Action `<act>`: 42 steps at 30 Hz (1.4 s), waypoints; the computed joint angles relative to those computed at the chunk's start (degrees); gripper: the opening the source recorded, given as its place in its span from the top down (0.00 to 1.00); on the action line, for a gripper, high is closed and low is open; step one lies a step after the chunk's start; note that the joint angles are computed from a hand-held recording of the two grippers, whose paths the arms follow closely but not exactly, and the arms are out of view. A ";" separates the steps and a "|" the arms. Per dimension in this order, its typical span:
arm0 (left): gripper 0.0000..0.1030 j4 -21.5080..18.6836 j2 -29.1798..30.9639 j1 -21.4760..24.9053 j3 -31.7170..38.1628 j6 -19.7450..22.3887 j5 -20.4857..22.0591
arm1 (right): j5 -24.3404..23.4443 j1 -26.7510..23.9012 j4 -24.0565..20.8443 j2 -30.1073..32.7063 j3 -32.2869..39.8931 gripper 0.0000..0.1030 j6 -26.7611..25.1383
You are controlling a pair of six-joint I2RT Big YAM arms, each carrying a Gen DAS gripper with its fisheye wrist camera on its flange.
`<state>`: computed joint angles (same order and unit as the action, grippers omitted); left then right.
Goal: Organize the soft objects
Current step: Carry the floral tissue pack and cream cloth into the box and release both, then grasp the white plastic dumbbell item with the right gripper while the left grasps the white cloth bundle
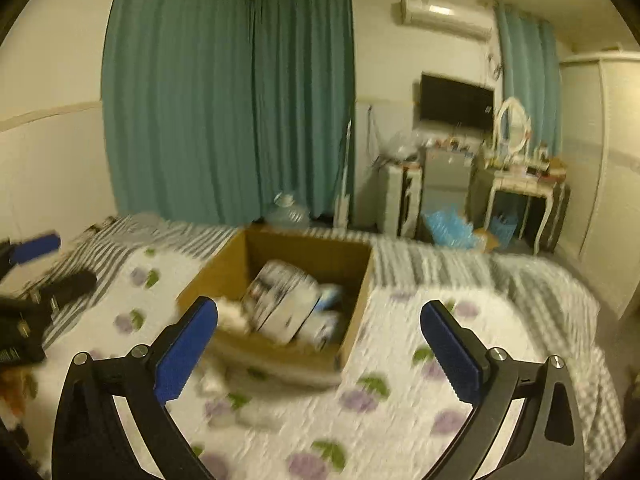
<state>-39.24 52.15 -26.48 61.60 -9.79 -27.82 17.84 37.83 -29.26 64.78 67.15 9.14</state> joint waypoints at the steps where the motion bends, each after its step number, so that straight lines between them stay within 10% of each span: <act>1: 0.09 -0.97 -0.49 -0.34 -0.19 -0.26 -0.23 | -0.47 0.53 -1.45 -0.48 -0.56 0.01 0.79; 19: 0.10 -0.09 5.76 5.54 -11.44 -11.92 9.12 | -2.33 2.97 -8.18 4.50 -4.25 0.01 6.34; 33: 0.10 1.62 9.40 9.17 -13.27 -9.68 10.37 | -11.79 1.01 -13.96 20.07 4.02 0.01 6.95; 42: 0.10 1.73 9.58 8.62 -12.78 -8.31 11.22 | -14.60 1.18 -14.67 24.53 6.19 0.48 5.93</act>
